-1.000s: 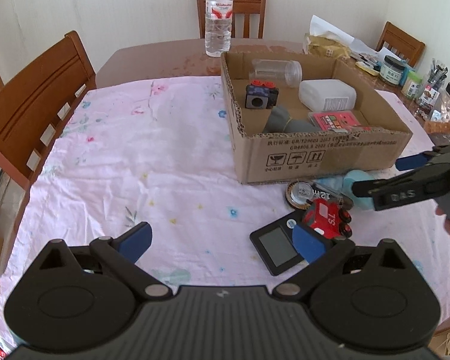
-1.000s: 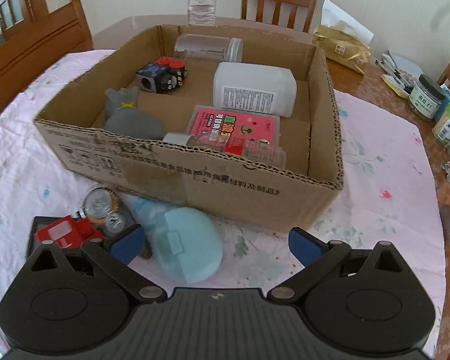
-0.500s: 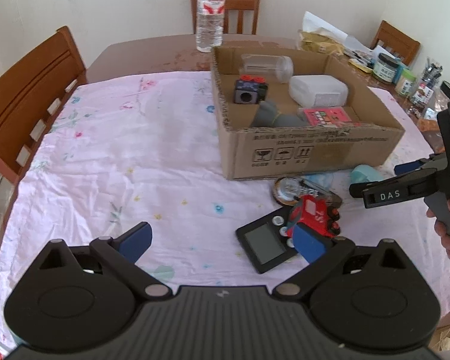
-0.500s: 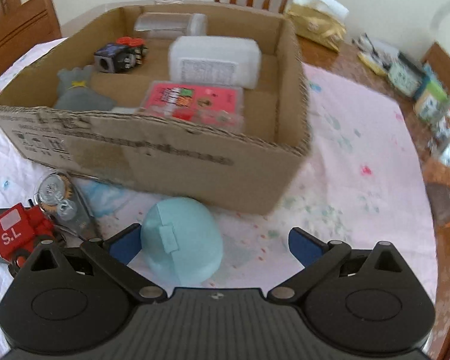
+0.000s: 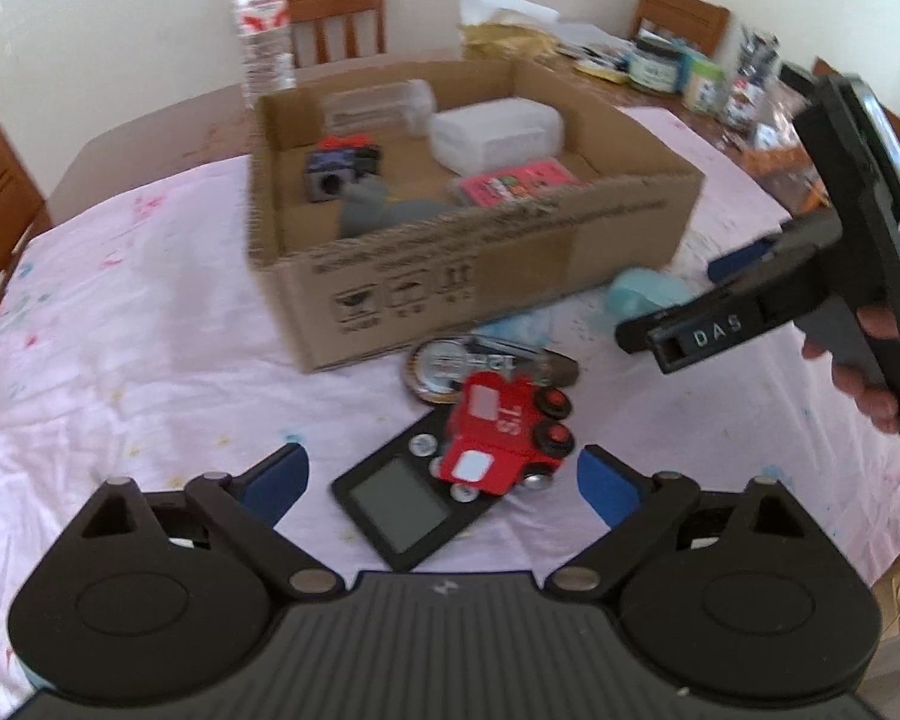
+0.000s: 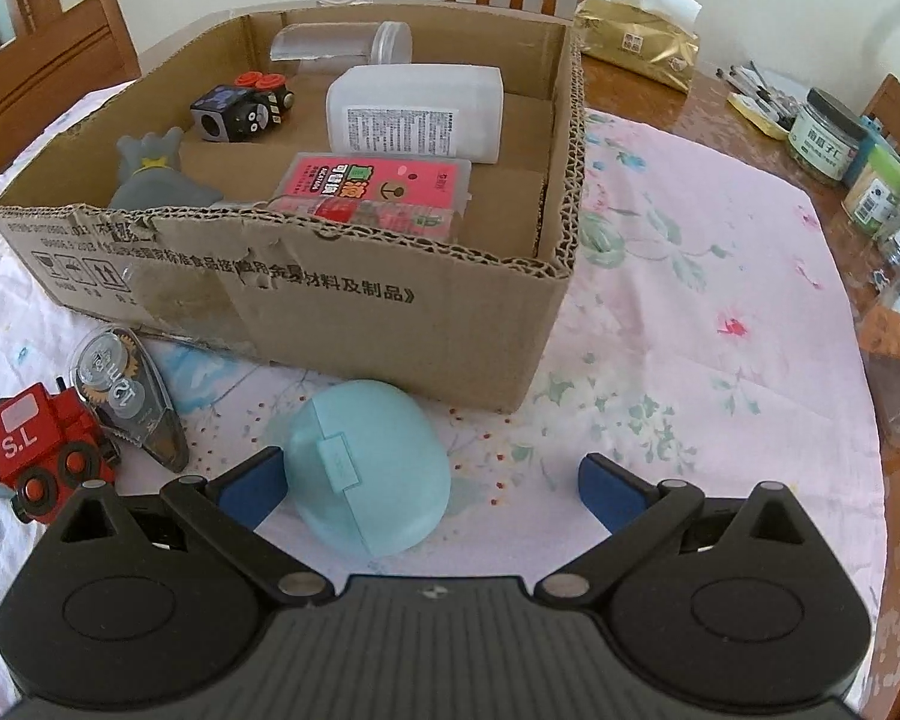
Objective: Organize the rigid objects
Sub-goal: 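Grasp the red S.L toy train with the left tool while the right tool approaches the blue case, then close the right tool on the light blue round case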
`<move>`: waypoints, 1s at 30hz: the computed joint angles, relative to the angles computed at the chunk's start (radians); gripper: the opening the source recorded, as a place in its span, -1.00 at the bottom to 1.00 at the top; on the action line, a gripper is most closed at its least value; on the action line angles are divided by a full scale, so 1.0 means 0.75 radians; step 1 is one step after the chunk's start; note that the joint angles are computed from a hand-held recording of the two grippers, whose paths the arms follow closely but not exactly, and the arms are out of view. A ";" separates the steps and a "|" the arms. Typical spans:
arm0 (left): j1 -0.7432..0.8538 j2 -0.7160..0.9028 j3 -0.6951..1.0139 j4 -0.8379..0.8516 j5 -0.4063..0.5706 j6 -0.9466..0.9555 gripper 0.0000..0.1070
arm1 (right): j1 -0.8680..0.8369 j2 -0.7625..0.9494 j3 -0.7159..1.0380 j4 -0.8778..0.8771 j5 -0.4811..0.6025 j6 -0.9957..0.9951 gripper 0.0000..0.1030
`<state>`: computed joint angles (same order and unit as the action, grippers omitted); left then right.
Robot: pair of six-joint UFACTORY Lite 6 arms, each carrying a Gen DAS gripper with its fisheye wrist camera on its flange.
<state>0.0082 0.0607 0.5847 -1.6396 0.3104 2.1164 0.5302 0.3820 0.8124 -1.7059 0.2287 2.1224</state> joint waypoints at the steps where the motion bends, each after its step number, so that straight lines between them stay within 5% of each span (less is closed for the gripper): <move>1: -0.021 0.018 0.006 -0.023 -0.006 0.027 0.67 | -0.004 -0.001 -0.003 -0.030 -0.003 0.020 1.00; 12: -0.179 0.152 0.076 -0.388 -0.089 0.355 0.21 | -0.022 -0.018 -0.041 -0.336 -0.011 0.256 1.00; 18: -0.196 0.189 0.102 -0.362 -0.079 0.318 -0.02 | -0.033 -0.012 -0.030 -0.350 -0.023 0.247 1.00; 30: -0.130 0.032 -0.021 -0.151 -0.041 0.039 -0.02 | -0.044 -0.020 -0.028 -0.451 -0.072 0.261 1.00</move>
